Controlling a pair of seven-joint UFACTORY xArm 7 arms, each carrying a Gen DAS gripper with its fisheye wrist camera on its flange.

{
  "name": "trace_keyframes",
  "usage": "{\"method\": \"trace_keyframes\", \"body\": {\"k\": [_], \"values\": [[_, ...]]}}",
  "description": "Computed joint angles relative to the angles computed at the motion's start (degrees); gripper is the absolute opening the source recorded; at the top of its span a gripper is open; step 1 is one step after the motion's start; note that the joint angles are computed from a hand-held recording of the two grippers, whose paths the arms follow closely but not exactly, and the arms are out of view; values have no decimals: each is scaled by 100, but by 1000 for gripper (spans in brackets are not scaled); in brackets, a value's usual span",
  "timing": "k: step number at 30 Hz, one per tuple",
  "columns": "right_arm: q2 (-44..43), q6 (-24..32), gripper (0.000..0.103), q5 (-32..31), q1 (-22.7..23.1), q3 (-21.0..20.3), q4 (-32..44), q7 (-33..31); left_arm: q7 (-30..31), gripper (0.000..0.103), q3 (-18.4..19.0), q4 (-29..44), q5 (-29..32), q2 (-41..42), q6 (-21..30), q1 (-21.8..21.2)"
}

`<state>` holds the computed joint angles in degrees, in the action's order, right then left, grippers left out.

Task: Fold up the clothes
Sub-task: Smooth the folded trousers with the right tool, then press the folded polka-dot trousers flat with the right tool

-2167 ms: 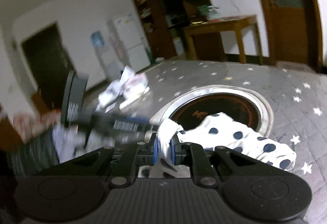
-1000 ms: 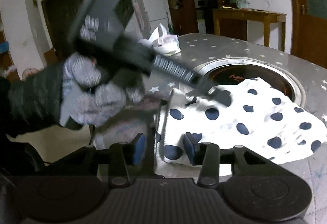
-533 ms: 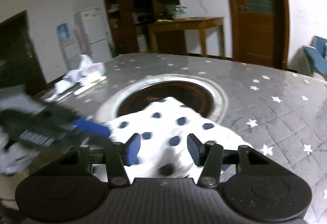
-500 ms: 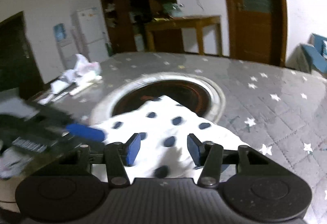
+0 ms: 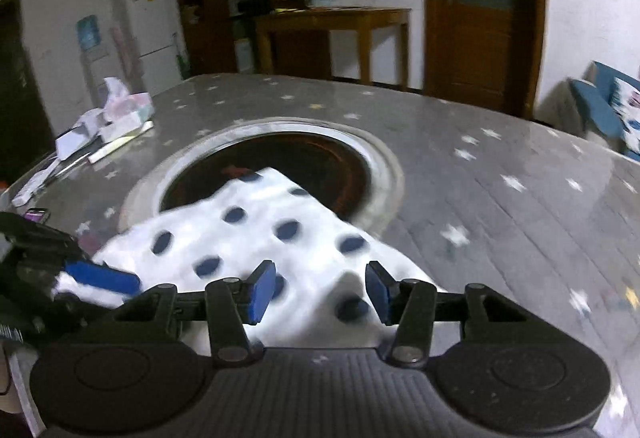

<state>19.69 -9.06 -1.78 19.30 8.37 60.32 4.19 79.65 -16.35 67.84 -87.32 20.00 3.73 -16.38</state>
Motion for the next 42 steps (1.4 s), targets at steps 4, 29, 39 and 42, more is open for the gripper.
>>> {"method": "trace_keyframes", "body": {"k": [4,29,39,42], "values": [[501,552,50,-218,-266,472,812,-344,206,47,21,14,-232,-5,58,-7],[663,721,52,265,-285,462,1285,-832,-547,47,307,461,-123,101,368,-22],[49,-262,52,183,-753,567,-341,-357,-2249,44,173,648,1683,614,-155,149],[-215,-310,52,251,-173,9,-541,-261,-2510,44,87,623,1980,630,-265,223]]}}
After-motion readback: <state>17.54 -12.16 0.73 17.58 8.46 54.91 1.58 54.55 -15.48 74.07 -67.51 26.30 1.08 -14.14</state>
